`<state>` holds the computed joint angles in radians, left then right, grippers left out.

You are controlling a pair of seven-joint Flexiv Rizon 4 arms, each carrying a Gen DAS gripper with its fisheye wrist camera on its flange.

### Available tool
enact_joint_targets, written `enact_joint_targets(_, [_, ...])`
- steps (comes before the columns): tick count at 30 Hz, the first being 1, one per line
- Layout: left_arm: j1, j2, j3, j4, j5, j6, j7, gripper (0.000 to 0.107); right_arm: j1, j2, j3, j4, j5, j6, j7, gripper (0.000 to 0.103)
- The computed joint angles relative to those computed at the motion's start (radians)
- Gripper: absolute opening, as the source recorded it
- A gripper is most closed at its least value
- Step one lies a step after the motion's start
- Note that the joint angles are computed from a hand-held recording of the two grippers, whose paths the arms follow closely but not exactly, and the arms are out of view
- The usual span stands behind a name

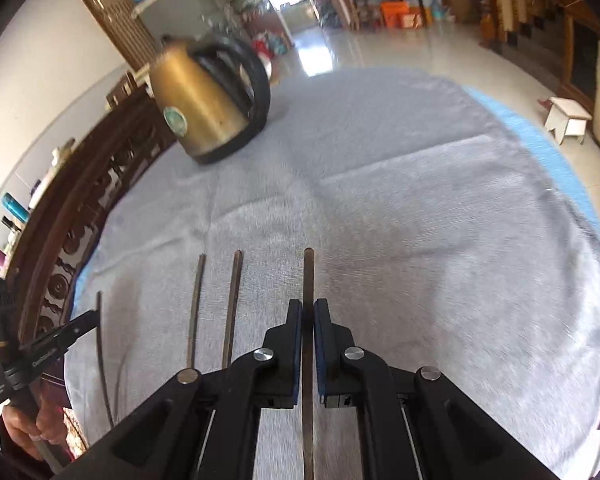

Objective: Organize utensils
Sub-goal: 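Close the right tool on a chopstick and lift while the left tool grasps another, then lift both held chopsticks and carry them over the black cup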

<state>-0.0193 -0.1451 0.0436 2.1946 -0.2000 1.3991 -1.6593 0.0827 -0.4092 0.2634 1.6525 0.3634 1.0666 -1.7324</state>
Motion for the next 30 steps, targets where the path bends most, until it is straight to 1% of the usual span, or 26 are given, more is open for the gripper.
enact_joint_targets(2, [-0.015,0.051,0.028,0.040,0.050,0.032,-0.055,0.005,-0.010,0.043,0.010,0.052,0.024,0.055,-0.019,0.006])
enact_joint_targets(4, [-0.024,0.096,0.057,0.058,0.152,0.044,-0.144,0.005,-0.023,0.075,0.021,0.085,0.058,0.089,-0.046,0.006])
enact_joint_targets(7, [-0.007,0.161,0.059,0.090,0.289,0.074,-0.267,0.005,-0.042,0.147,0.039,0.148,0.127,0.152,-0.100,0.006])
enact_joint_targets(8, [0.007,0.194,0.053,0.102,0.352,0.078,-0.323,0.005,-0.050,0.176,0.044,0.170,0.159,0.169,-0.124,0.006])
enact_joint_targets(10, [0.044,0.255,0.025,0.128,0.439,0.082,-0.403,0.005,-0.050,0.220,0.044,0.204,0.213,0.200,-0.166,0.006])
enact_joint_targets(12, [0.086,0.312,-0.016,0.154,0.500,0.082,-0.463,0.005,-0.048,0.265,0.041,0.232,0.274,0.223,-0.219,0.006])
enact_joint_targets(15, [0.150,0.400,-0.082,0.195,0.562,0.088,-0.529,0.005,-0.033,0.328,0.028,0.275,0.353,0.266,-0.291,0.006])
enact_joint_targets(17, [0.188,0.457,-0.128,0.218,0.588,0.082,-0.559,0.005,-0.023,0.370,0.016,0.298,0.416,0.281,-0.344,0.006])
enact_joint_targets(20, [0.204,0.526,-0.161,0.250,0.579,0.075,-0.562,0.005,-0.001,0.439,-0.012,0.331,0.504,0.284,-0.419,0.006])
enact_joint_targets(23, [0.184,0.581,-0.162,0.282,0.536,0.080,-0.537,0.005,0.032,0.496,-0.048,0.351,0.576,0.293,-0.486,0.006])
enact_joint_targets(26, [0.194,0.632,-0.184,0.301,0.510,0.084,-0.523,0.005,0.072,0.556,-0.091,0.367,0.654,0.294,-0.552,0.006])
enact_joint_targets(30, [0.195,0.680,-0.197,0.316,0.471,0.098,-0.498,0.005,0.131,0.612,-0.145,0.378,0.715,0.310,-0.600,0.006])
